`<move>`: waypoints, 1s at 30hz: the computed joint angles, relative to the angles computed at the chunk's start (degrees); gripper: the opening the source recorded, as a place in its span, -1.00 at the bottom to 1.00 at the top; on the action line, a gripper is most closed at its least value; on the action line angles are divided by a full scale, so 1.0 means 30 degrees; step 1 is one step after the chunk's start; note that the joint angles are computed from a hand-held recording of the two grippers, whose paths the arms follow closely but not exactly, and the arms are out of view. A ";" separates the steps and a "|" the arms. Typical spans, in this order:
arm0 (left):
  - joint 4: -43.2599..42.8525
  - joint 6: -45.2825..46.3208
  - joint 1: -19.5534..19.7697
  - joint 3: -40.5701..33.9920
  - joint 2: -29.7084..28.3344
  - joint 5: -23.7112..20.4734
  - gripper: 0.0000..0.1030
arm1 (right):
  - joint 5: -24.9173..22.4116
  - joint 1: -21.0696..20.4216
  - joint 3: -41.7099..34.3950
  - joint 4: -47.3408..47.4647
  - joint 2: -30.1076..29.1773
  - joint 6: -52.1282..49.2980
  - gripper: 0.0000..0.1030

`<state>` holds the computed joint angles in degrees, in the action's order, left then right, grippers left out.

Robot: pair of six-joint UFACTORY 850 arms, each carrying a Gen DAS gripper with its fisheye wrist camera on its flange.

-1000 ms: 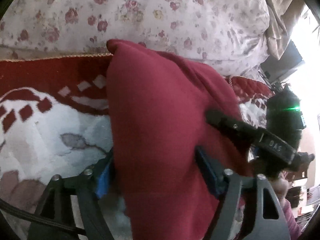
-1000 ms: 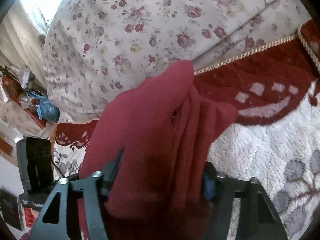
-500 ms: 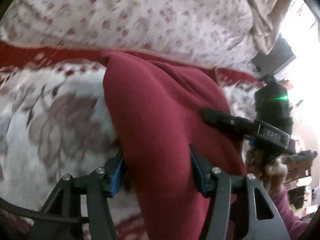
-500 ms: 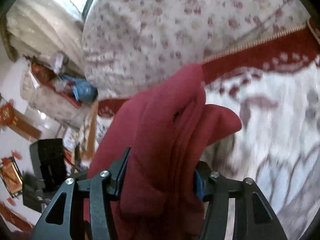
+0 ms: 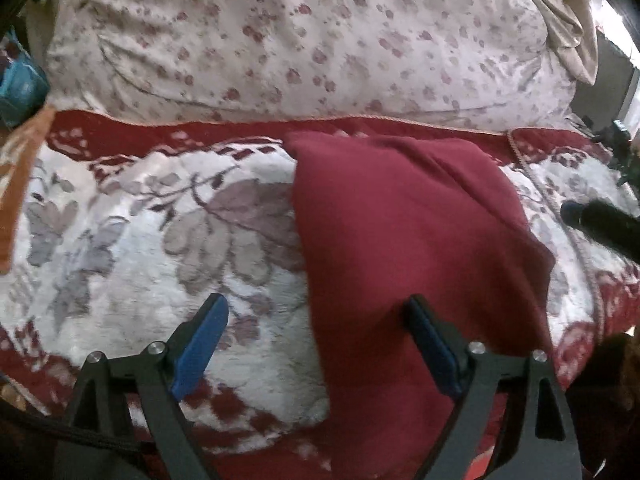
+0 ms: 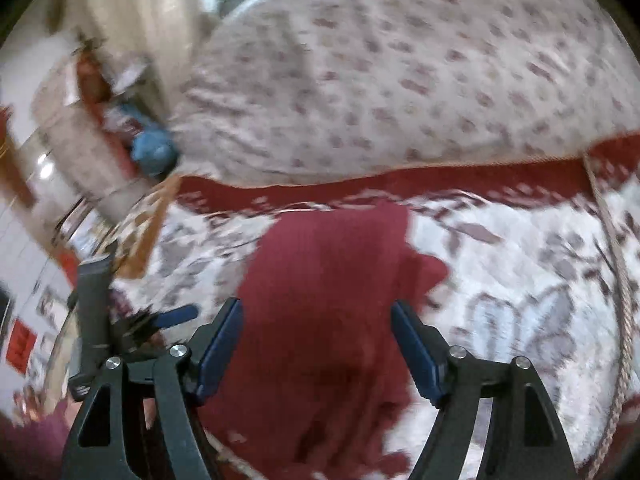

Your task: Fold small clothes

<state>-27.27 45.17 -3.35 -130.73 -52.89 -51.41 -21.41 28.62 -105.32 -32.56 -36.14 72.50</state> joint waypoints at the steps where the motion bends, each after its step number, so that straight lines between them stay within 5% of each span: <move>1: 0.0069 0.0012 0.0000 0.0612 0.0381 0.0546 0.73 | -0.0183 0.0067 -0.0599 0.0672 -0.0401 -0.0958 0.53; 7: -0.0644 0.0748 0.0213 0.2817 0.1926 0.2711 0.73 | -0.2264 0.0697 -0.1758 0.0655 -0.1340 -0.1722 0.42; 13: -0.0739 0.0162 0.0324 0.2889 0.2005 0.2518 0.73 | -0.4377 0.1244 -0.2709 -0.0884 -0.2183 -0.2255 0.41; 16: -0.0831 0.0312 0.0380 0.3525 0.2457 0.3131 0.73 | -0.6934 0.1015 -0.3472 -0.0243 -0.3086 -0.2370 0.33; 19: -0.1315 0.0933 0.0442 0.4211 0.2978 0.3967 0.73 | -0.4201 0.0372 -0.1014 0.1519 -0.1952 -0.1370 0.33; 22: -0.1479 0.0930 0.0453 0.4360 0.3168 0.4406 0.73 | -0.4516 0.0730 -0.0666 -0.0517 -0.1333 0.0100 0.33; 30: -0.2067 0.1125 0.0455 0.4903 0.3730 0.4766 0.73 | -0.8100 0.2165 -0.2994 -0.3991 -0.1759 0.1543 0.74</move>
<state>-33.47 48.55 -1.99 -116.02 -41.70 -37.11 -45.71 35.12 -114.31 -44.53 -41.42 77.13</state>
